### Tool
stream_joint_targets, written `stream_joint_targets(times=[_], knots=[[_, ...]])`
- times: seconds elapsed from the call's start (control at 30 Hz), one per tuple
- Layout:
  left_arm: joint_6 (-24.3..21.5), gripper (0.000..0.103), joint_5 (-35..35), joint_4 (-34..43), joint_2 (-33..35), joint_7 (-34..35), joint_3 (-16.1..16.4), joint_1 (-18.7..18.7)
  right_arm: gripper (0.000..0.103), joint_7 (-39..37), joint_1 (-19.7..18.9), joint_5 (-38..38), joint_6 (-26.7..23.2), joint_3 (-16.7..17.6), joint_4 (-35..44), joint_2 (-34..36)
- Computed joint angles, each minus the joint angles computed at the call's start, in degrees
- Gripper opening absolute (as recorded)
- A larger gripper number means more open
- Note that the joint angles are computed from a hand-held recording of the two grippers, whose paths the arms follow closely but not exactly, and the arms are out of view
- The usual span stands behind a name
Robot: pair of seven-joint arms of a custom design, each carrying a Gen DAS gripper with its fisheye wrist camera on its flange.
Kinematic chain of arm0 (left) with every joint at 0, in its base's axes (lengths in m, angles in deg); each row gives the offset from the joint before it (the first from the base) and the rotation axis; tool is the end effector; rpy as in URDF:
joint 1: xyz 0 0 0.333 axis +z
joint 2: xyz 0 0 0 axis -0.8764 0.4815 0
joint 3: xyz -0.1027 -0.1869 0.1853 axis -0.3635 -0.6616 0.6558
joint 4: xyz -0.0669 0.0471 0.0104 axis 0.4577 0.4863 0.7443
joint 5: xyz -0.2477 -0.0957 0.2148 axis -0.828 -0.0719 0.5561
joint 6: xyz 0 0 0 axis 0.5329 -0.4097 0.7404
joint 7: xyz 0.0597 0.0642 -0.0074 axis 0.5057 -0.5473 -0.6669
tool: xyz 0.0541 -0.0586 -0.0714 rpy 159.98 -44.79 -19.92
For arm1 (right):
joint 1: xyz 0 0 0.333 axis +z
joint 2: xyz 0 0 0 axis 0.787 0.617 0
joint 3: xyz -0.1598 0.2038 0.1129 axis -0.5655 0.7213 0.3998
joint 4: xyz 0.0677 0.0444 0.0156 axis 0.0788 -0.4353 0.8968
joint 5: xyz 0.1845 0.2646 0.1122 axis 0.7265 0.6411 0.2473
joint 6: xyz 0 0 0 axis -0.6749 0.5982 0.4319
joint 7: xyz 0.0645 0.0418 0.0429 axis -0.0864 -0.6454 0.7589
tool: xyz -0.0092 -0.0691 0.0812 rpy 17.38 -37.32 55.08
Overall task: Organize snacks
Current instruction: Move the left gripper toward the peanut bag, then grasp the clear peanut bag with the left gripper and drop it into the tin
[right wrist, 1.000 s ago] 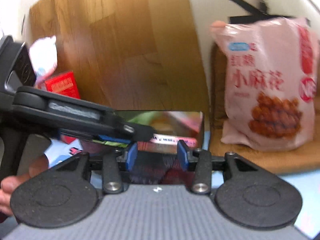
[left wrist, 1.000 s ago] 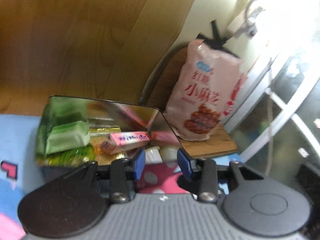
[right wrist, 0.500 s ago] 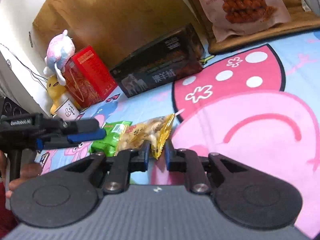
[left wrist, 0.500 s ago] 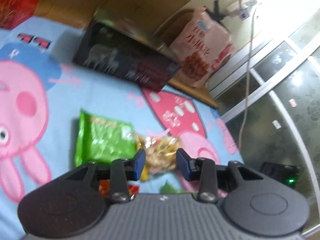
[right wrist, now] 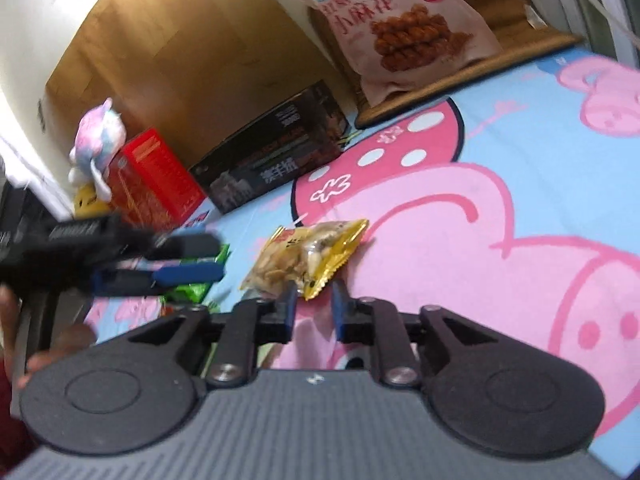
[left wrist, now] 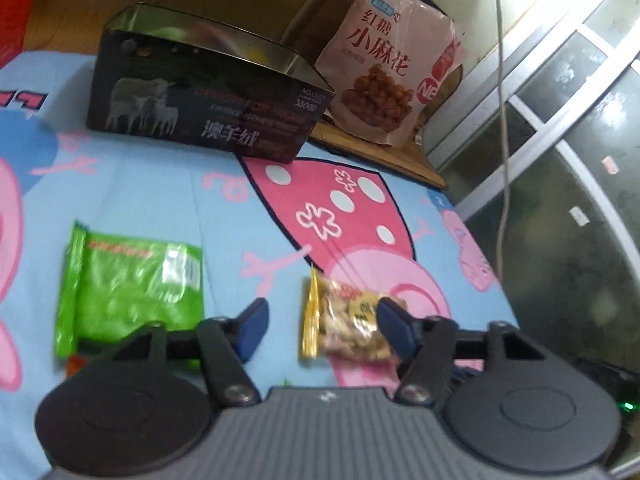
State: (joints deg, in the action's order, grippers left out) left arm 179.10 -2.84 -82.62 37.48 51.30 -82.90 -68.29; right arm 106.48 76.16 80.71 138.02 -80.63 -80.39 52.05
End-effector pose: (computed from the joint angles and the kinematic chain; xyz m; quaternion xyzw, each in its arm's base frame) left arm 0.4742 -0.0869 0.4942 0.5708 -0.7105 0.4093 0.0424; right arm 0.3604 0.1554 0.4242 -0.5496 0.6469 -0.1398 0.5098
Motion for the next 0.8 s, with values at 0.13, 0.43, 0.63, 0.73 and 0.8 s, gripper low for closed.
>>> stream_joint_targets(times=[0.13,0.43,0.63,0.73,0.8], knots=[[-6.2,0.049,-2.2,2.6,3.1,1.7,0.3,0.4,0.034,-0.9,-0.1,-2.8,-1.1,-1.3,1.1,0.6],[-6.4,0.024,-5.2,3.1,2.2,5.0,-0.1,1.9,0.013,1.9,-0.6,-9.5,1.8,-3.0,4.5,4.4],[-3.2,0.024,-7.0,10.8,5.2,6.2,0.5,3.7,0.013,0.1,-4.7,-14.4,1.7,-0.2,17.2,11.2],[-0.2,0.024,-5.6,16.3,8.9,4.5,-0.4,5.0,0.014,2.3,-7.4,-20.1,-1.1,1.3,28.2,17.4],[2.6,0.024,-3.9,20.3,12.0,2.9,-1.3,5.8,0.014,9.5,-11.5,-28.7,-3.3,3.4,36.7,22.3]])
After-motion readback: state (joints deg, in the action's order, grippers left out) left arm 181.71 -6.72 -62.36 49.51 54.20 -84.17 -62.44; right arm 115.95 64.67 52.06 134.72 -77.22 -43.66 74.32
